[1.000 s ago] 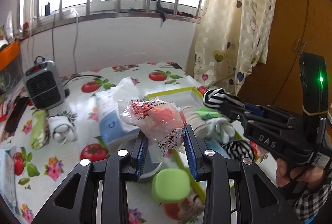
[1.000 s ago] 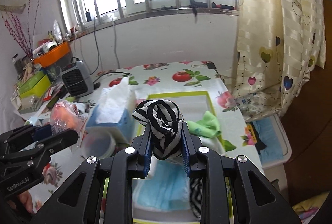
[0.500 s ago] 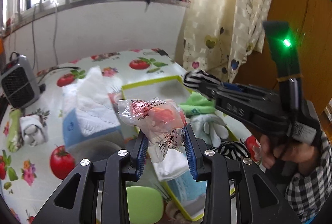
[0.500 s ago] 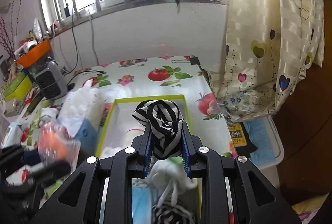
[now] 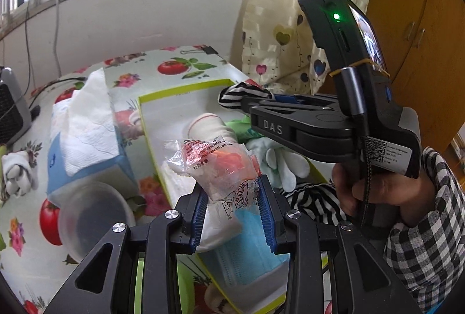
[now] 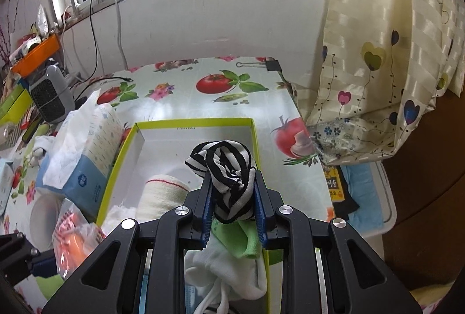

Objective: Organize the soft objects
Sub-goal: 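Lower the sock and bag into the box and open both grippers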

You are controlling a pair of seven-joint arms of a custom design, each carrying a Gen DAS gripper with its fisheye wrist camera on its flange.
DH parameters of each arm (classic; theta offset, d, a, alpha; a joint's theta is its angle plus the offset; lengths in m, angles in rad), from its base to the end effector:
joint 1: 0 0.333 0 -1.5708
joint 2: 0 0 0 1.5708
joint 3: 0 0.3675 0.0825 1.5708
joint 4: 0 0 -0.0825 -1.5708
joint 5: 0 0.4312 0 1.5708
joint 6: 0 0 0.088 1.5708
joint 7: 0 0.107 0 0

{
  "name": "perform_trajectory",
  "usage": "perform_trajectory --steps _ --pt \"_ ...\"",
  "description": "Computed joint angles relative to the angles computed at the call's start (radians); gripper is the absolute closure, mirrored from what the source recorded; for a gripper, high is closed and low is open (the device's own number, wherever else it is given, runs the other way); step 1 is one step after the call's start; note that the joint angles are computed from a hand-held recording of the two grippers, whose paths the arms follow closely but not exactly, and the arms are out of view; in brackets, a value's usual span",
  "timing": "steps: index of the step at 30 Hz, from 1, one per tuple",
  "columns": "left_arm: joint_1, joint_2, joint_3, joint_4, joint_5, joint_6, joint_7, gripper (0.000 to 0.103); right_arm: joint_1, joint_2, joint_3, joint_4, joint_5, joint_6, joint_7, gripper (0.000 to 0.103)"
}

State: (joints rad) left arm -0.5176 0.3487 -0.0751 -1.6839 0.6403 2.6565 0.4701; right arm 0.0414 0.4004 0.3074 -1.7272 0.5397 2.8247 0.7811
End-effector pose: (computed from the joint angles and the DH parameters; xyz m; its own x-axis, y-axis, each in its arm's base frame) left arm 0.6230 -0.4306 0.4926 -0.0172 -0.9869 0.1605 -0.7467 -0.0941 -0.6585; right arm 0.7324 0.2042 0.4588 0.5905 -0.8061 -0.0402 -0.5773 -0.3870 -0.7190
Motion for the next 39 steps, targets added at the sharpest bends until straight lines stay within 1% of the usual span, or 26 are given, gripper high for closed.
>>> perform_trajectory --steps 5,8,10,12,13,15,18,23,24,26,39 --pt "0.006 0.012 -0.007 0.005 -0.034 0.003 0.019 0.072 0.005 0.009 -0.008 0.006 -0.017 -0.014 0.004 0.077" --pt "0.012 0.021 -0.014 0.012 -0.07 0.005 0.05 0.071 0.017 0.016 -0.023 0.009 -0.044 -0.017 0.029 0.074" --pt "0.009 0.024 -0.01 0.014 -0.08 0.007 0.059 0.07 0.003 0.017 -0.006 0.008 -0.033 -0.019 0.013 0.072" --pt "0.006 0.026 -0.005 0.016 -0.088 0.007 0.061 0.069 -0.004 0.017 0.002 0.008 -0.025 -0.023 0.002 0.067" --pt "0.004 0.026 -0.002 0.016 -0.089 0.006 0.061 0.067 -0.005 0.015 0.004 0.006 -0.021 -0.021 -0.004 0.065" --pt "0.001 0.026 0.001 0.016 -0.09 0.008 0.062 0.065 0.003 0.013 -0.003 0.001 -0.028 -0.01 0.003 0.055" --pt "-0.001 0.026 0.001 0.016 -0.096 0.005 0.064 0.064 0.003 0.014 -0.005 0.003 -0.031 -0.012 0.011 0.054" --pt "-0.006 0.023 0.003 0.015 -0.092 0.012 0.065 0.056 -0.013 0.007 0.011 -0.006 -0.009 -0.006 -0.01 0.053" --pt "-0.007 0.023 0.004 0.014 -0.091 0.011 0.063 0.054 -0.015 0.006 0.013 -0.007 -0.004 -0.005 -0.016 0.05" --pt "-0.007 0.025 0.005 0.018 -0.091 0.009 0.063 0.053 -0.02 0.003 0.02 -0.011 0.011 -0.003 -0.033 0.043" --pt "-0.017 -0.003 0.004 -0.001 -0.031 -0.012 0.012 0.048 -0.012 -0.03 0.012 -0.043 0.057 0.018 -0.061 0.042"
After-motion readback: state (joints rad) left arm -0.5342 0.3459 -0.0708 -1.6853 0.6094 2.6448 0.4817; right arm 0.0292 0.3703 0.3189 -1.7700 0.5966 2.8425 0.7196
